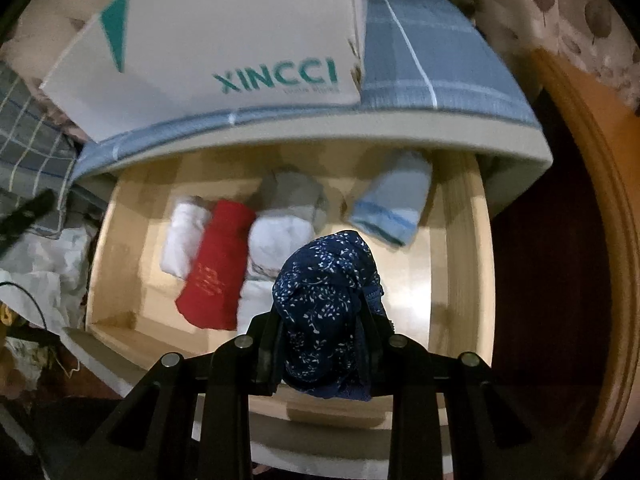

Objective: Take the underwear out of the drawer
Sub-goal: 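Lift the dark blue underwear with the right gripper and carry it to the box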

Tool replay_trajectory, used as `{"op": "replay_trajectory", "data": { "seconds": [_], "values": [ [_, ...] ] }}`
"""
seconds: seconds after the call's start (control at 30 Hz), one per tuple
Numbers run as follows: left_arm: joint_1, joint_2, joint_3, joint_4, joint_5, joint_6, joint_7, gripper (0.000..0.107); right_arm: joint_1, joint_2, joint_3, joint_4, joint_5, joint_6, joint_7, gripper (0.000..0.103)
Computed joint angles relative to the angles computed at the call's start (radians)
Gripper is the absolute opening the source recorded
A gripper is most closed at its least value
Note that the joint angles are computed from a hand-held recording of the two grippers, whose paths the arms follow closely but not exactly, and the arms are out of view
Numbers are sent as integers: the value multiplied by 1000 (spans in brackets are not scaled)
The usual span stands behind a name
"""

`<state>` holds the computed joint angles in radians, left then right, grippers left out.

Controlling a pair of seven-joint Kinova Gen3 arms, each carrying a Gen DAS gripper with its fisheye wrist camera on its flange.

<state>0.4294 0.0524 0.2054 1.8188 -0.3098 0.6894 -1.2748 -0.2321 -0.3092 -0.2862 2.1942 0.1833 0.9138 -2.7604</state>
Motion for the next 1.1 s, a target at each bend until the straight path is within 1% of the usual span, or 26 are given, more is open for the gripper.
{"op": "replay_trajectory", "data": {
  "seconds": [0.07, 0.13, 0.2, 0.3, 0.37, 0.47, 0.53, 0.6, 0.7, 0.8, 0.93, 1.1],
  "values": [
    [10, 6, 4, 9, -25, -8, 17, 66, -1, -12, -1, 0, 5, -8, 9, 27],
    [28, 1, 5, 32, -81, -25, 67, 66, -2, -8, -10, -10, 12, -7, 12, 27],
    [37, -3, 9, 43, -118, -32, 89, 66, -6, -3, -6, -14, 8, -11, 25, 27],
    [30, -11, 10, 51, -100, -50, 59, 66, -10, 0, 1, -24, 4, -3, 44, 27],
    [17, -11, 19, 52, -77, -54, 30, 66, -8, -16, 7, -29, 1, 6, 57, 27],
    [29, -12, 15, 53, -100, -55, 49, 66, 8, -53, 11, -69, 12, 58, 84, 27],
    [25, -16, 14, 55, -88, -61, 41, 66, 26, -70, 2, -106, 34, 100, 100, 27],
    [12, -18, 10, 53, -40, -63, 1, 66, 47, -86, -5, -164, 68, 154, 123, 27],
    [-1, -13, 7, 40, 4, -48, -39, 66, 76, -93, -10, -253, 115, 214, 164, 27],
    [-11, -17, 2, 40, 34, -51, -67, 66, 102, -84, -11, -344, 160, 250, 207, 27],
    [-20, -14, 0, 37, 54, -46, -84, 66, 123, -39, -1, -440, 198, 252, 254, 27],
    [-8, -18, 2, 49, -16, -54, -17, 66, 116, 51, 27, -527, 227, 244, 300, 27]
  ]
}}
